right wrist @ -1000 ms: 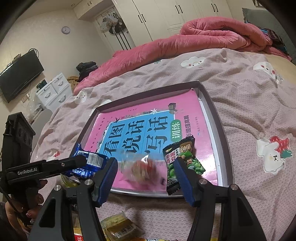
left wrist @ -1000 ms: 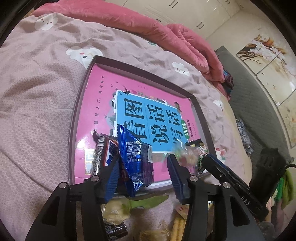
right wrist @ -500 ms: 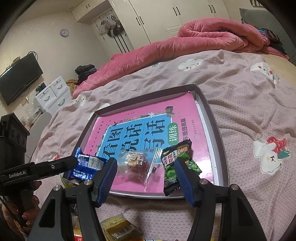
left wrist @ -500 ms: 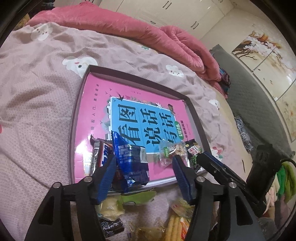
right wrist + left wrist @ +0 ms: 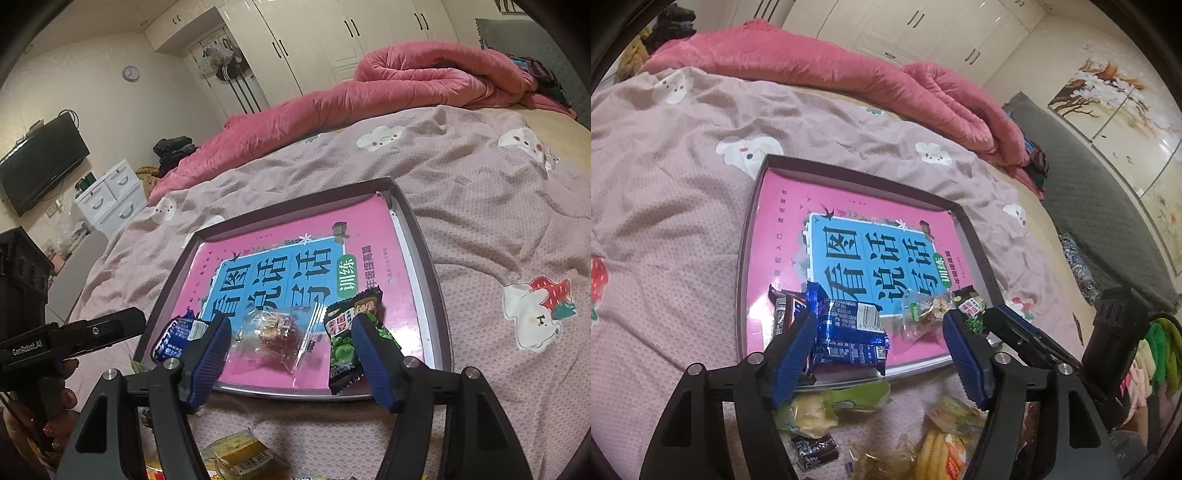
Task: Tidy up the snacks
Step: 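Release the blue bag in the tray with the left tool while the right tool releases the candy bag, then withdraw both open tools from the tray toward the remaining snacks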
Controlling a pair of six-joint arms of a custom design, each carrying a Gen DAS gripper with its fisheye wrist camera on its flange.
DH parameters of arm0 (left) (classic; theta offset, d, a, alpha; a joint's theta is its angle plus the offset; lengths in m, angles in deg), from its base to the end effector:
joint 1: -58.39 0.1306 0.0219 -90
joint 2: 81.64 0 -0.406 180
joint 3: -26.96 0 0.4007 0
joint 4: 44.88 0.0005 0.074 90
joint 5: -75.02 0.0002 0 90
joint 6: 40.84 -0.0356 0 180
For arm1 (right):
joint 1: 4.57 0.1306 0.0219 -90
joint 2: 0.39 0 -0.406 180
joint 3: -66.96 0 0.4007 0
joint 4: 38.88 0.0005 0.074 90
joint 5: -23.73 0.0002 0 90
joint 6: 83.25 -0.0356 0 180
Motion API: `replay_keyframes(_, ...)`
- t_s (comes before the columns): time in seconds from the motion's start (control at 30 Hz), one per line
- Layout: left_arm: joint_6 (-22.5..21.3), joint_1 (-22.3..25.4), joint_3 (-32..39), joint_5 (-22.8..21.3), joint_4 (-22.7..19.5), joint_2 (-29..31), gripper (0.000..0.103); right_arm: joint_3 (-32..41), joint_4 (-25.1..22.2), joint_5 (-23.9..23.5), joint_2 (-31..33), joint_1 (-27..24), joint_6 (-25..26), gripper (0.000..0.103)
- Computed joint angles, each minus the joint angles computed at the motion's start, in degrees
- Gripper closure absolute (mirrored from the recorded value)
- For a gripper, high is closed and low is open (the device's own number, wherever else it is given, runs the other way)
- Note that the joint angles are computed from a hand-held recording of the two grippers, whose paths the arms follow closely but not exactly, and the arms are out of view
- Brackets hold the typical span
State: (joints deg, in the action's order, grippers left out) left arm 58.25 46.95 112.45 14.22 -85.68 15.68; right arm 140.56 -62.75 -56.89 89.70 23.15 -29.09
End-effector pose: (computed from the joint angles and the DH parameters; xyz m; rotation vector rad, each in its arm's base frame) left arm 0.5154 -0.1225 0.3675 0.2693 2.4749 -0.7851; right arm 0.4365 0.2222 0.3520 0.2492 2.2821 0.3988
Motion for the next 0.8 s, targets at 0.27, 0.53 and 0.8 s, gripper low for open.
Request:
replay_keyframes(0.27,-0.1,0.7,-0.2,-1.3,0.3,-1.0,0.028,-0.2,0.5,0.4,-0.6,0.1,0.6,0.033)
replay_keyframes(0.53,-0.3,1.4,-0.6,-2.7,0.5,-2.1,0.027,-0.5,1.0,1.4,-1.2,0.5,1.3,0.031)
replay_keyframes(0.8,-0.7,1.6,-1.4,-4.1,0.5,-3.2,0.025,-0.4,0.9,3.5,-1.7,1.6,4.0,0.029)
